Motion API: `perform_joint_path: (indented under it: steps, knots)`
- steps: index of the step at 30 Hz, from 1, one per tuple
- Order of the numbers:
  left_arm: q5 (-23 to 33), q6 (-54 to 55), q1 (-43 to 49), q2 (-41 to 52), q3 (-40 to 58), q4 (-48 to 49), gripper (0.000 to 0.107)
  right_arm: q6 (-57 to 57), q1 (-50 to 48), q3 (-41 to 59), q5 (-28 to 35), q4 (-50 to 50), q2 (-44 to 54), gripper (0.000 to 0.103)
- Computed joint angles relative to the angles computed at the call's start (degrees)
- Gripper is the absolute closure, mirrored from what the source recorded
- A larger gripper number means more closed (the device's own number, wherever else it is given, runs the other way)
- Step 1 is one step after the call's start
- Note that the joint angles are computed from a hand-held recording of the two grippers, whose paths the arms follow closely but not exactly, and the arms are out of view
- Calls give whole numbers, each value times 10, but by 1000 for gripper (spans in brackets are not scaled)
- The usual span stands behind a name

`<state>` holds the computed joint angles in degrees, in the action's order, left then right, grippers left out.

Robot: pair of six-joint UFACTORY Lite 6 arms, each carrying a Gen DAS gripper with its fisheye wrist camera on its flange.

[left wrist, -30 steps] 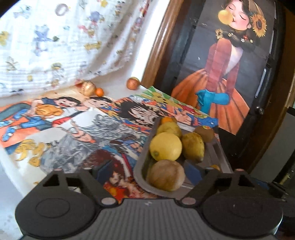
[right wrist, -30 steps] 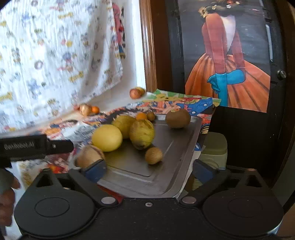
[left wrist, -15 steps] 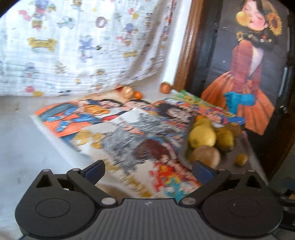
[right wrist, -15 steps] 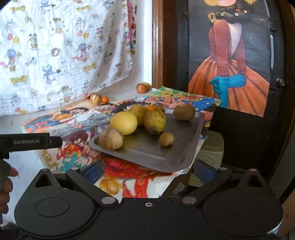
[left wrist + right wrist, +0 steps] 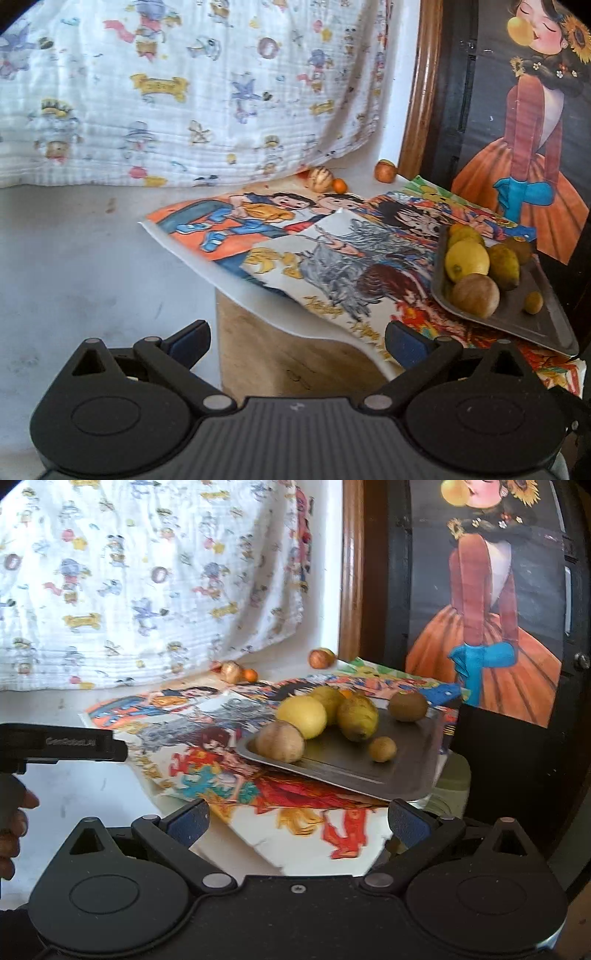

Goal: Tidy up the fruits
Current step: 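Lift both open tools away from the tray, then move both open tools toward the striped melon and small orange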

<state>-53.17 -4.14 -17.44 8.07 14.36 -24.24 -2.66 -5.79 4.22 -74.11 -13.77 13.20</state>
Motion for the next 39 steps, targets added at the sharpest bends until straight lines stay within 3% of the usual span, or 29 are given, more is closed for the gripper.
perform_joint_path:
  steps: [3,7,19,22,28,31,36,39]
  knots:
    - [-4,14,2,-11,-11,-15,4,-16,21,-8,-39,9,19,1]
    - [-7,27,9,-19,-16,-23,4,-27,29,1,-35,-13,28,1]
    - [22,36,95,49,56,61,4,-14,22,73,33,-62,34,1]
    - [43,38,120,68,90,90,4,5,19,96,80,-62,-1,1]
    - [105,50,172,85,174,136,4,68,18,219,264,-94,-59,1]
    - [136,27,209,109,232,212,4,106,10,320,340,-166,-37,1]
    - [160,-7,258,161,341,362,4,277,-2,555,445,-452,56,1]
    - [159,-23,277,196,413,447,4,383,1,732,456,-631,156,1]
